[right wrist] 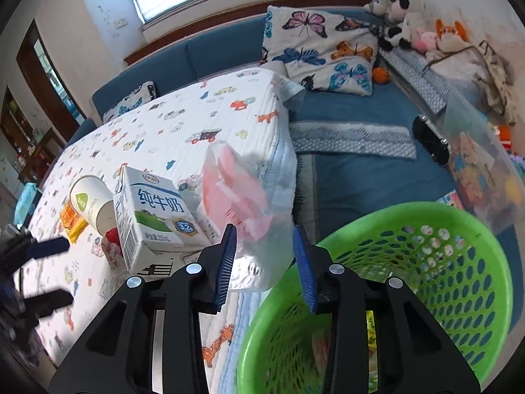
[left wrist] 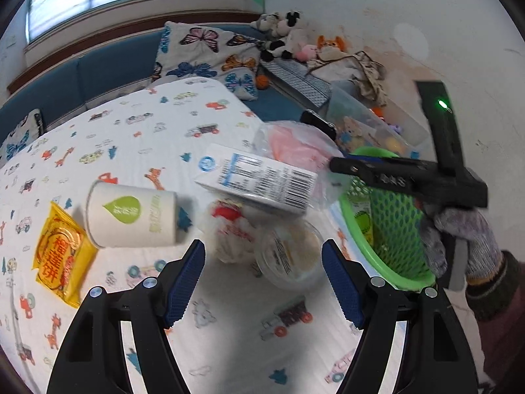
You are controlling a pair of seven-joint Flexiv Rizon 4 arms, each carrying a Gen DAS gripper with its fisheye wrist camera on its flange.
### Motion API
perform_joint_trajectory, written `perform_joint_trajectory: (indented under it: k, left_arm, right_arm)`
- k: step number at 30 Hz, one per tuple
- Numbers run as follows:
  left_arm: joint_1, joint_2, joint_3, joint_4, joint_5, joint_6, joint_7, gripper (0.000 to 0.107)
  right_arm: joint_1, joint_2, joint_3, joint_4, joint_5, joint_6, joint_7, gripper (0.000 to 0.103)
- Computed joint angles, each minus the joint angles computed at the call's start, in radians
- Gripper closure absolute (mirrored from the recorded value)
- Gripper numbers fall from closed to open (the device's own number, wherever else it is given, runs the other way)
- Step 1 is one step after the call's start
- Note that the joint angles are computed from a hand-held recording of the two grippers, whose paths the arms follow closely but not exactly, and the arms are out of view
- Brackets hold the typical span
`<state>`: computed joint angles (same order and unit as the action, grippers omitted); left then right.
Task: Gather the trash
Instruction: 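Carry the pink bag over the green basket with the right tool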
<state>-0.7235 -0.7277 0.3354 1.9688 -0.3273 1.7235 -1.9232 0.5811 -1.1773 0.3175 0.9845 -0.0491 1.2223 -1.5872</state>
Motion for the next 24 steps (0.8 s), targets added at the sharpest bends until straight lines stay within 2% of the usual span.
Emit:
perform_joint_trajectory:
  k: [4, 9, 12, 14, 21, 24]
  left_arm:
    - [-0.027, -0.015, 0.016, -0.006, 0.008, -0.011, 0.003, 0.035]
    - [-0.004, -0.018, -0.016, 0.004, 0.011, 0.005, 0.004, 0.035]
    - [-0.008, -0.026, -0.015, -0.001, 0.009, -0.001, 0.006, 0.034]
    - [-0.039, -0.041, 0.018, -0.015, 0.004, -0.016, 0.002, 0.030]
    - [-0.096, -0.088, 0.089, -0.074, 0.031, -0.072, -0.035, 0.030]
    - [-0.081, -0.098, 0.079, -0.088, 0.047, -0.075, -0.060, 0.030]
  right_arm:
    - [0.004, -0.020, -0.003, -0.033, 0.007, -0.017, 0.007, 0.046]
    - [-0.001, -0.065, 0.028, -0.121, 0.043, -0.100, -0.004, 0.046]
    - [0.006, -0.066, 0.025, -0.127, 0.063, -0.110, -0.028, 0.055]
    - [0.014, -0.050, 0.008, -0.098, 0.067, -0.080, -0.038, 0.061]
    - [0.024, 0.025, -0.034, 0.040, 0.029, 0.052, -0.012, 0.069]
    - [0.008, 0.058, -0.028, 0.104, 0.012, 0.106, 0.004, 0.069]
